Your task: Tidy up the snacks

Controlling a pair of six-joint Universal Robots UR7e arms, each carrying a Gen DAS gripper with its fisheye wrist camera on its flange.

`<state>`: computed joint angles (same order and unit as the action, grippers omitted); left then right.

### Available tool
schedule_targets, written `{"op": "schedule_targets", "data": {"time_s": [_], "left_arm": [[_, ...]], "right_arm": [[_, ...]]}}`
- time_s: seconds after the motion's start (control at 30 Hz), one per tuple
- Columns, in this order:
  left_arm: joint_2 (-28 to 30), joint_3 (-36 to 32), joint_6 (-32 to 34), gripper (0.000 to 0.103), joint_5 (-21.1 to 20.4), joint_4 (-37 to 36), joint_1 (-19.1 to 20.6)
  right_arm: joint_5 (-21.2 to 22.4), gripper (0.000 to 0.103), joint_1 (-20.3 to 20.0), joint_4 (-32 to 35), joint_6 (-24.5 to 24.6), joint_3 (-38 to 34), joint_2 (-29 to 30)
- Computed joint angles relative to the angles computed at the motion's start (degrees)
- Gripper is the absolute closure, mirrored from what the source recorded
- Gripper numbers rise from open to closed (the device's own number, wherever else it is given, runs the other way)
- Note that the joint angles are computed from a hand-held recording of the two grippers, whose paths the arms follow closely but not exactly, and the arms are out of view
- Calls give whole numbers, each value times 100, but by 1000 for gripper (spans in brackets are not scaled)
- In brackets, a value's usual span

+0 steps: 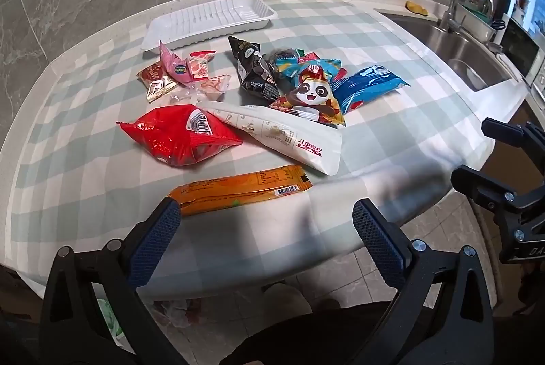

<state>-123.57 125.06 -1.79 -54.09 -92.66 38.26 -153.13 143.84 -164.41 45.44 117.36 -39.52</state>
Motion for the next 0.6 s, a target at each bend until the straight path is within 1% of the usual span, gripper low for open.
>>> {"op": "schedule_targets", "data": {"time_s": [0.6], "left_arm": [[-30, 4, 65, 1, -38, -79, 98]], "right_arm": [[-1, 2, 1, 39, 26, -42, 20]]}}
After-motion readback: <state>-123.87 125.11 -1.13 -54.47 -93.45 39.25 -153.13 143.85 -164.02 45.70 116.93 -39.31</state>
